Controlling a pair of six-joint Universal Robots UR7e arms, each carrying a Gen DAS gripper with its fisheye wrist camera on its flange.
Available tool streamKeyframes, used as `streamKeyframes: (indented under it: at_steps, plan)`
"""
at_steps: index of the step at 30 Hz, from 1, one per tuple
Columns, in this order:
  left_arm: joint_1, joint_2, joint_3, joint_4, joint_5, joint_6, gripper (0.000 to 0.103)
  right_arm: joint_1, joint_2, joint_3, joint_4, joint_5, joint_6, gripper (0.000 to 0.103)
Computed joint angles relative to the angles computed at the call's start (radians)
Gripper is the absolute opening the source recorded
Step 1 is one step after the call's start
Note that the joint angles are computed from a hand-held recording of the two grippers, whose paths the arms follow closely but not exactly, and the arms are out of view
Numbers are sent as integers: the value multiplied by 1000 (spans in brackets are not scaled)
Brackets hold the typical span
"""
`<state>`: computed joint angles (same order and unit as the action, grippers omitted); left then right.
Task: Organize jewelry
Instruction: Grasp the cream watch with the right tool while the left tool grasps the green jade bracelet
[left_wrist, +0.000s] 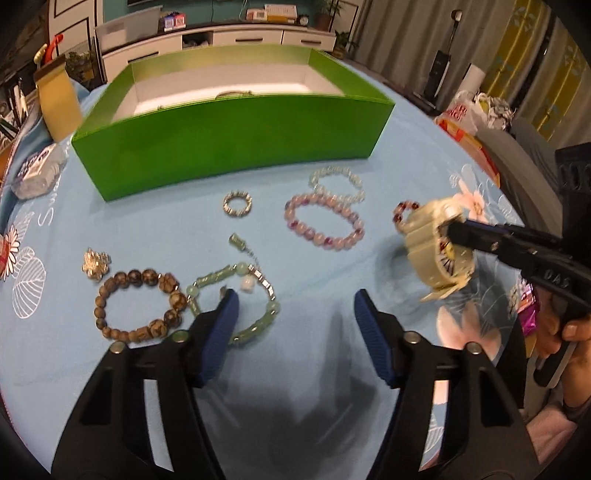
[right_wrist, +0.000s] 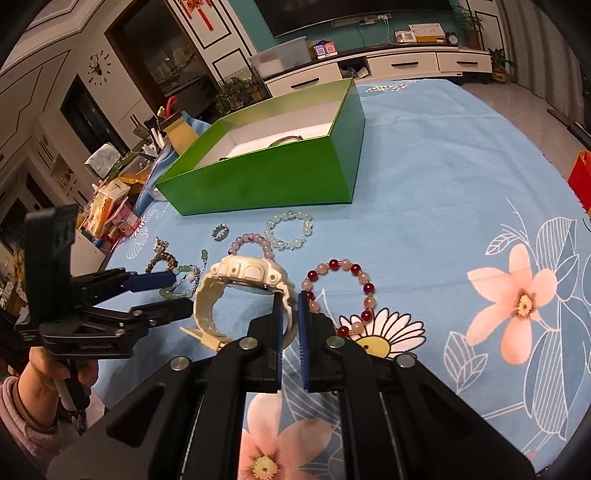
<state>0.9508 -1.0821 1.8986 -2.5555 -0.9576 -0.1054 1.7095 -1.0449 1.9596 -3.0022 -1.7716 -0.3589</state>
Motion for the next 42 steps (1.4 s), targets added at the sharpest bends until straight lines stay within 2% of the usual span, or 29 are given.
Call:
streamKeyframes:
  at_steps: [5, 7, 10, 12, 17, 30, 37, 42]
  plan:
    - [1, -9, 13, 35, 10, 1, 45, 1, 3, -1, -1, 2, 0, 7]
    - [1, -14, 17, 33, 9, 0, 45, 2, 4, -1, 0, 4, 0, 7]
    - [5, -22, 23, 28, 13, -7, 35, 4, 3, 0, -2, 4, -3, 7]
    - [8, -27, 27, 30, 0, -18, 10, 5, 1, 2, -4, 3, -4, 7]
    - [-2, -39, 56, 8, 8, -26, 6, 4, -4, 4, -7, 3, -2, 7]
    - [-18, -96, 143, -225, -52, -147, 6, 21, -15, 12, -24, 16, -26, 7]
    - [-20, -143, 145, -279, -114, -180, 6, 30, -25, 15, -35, 29, -38, 7]
    - [-38, -153, 138, -298, -98, -183, 6, 32, -29, 14, -39, 39, -45, 7]
